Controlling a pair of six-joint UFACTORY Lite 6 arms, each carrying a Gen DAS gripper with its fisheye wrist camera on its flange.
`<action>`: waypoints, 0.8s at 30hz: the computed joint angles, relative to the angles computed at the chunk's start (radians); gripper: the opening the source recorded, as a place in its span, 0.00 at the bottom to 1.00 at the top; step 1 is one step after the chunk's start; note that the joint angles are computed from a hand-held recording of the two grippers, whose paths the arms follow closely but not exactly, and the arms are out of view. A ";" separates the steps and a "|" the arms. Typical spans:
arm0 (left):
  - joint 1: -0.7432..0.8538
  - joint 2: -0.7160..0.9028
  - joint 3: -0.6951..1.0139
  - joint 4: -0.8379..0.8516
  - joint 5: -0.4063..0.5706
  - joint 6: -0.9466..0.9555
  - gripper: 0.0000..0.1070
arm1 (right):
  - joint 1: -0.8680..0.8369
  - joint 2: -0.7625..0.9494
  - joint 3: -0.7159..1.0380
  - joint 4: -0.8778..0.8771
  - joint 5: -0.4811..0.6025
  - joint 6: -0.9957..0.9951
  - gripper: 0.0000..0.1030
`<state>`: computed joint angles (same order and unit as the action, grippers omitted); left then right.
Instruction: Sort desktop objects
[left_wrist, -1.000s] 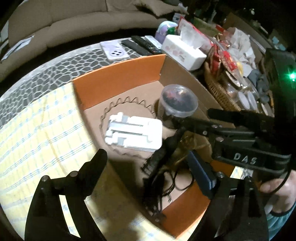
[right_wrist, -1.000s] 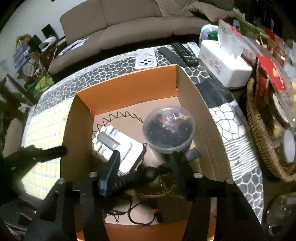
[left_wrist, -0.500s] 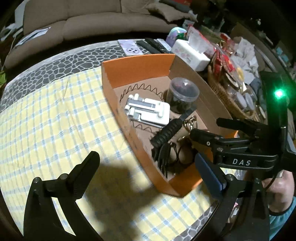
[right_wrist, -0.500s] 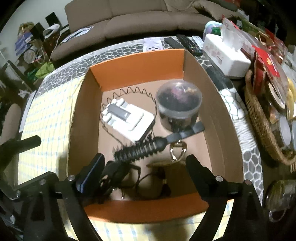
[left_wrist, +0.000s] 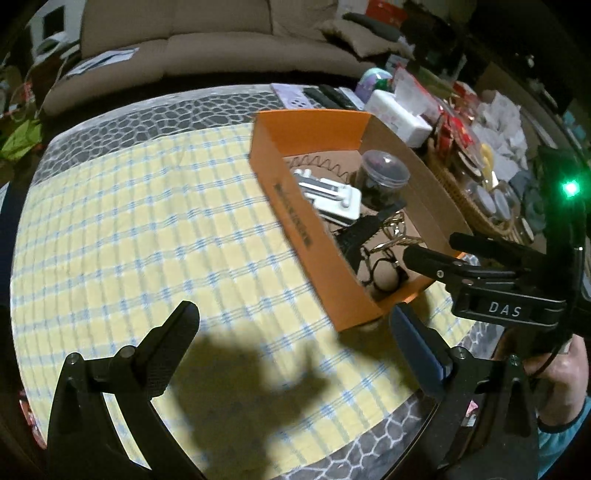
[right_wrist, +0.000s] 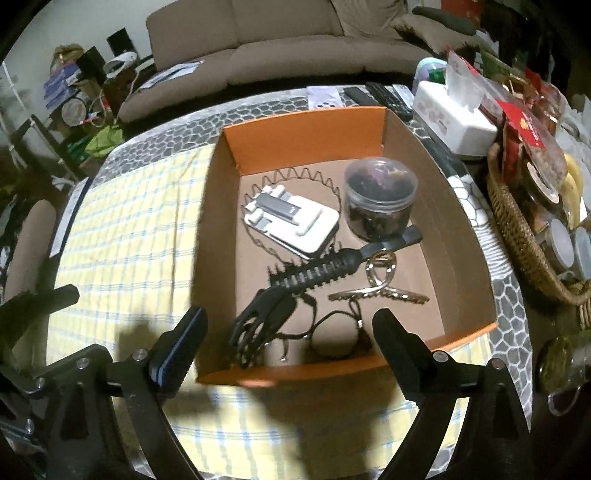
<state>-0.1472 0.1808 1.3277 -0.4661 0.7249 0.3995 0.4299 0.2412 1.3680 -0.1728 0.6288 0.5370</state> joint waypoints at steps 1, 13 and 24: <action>0.011 -0.022 -0.028 0.004 -0.009 -0.001 0.96 | 0.012 -0.014 -0.020 -0.009 -0.014 0.019 0.91; 0.277 -0.313 -0.465 -0.205 -0.180 0.244 0.96 | 0.268 -0.072 -0.170 -0.427 -0.079 0.470 0.92; 0.211 -0.365 -0.719 -0.437 -0.444 0.428 0.96 | 0.341 -0.138 -0.444 -0.820 -0.137 0.881 0.92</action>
<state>0.0643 -0.1842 0.6090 -0.9027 0.2811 0.8274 0.7707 0.1027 0.9238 -0.9929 0.4913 1.4183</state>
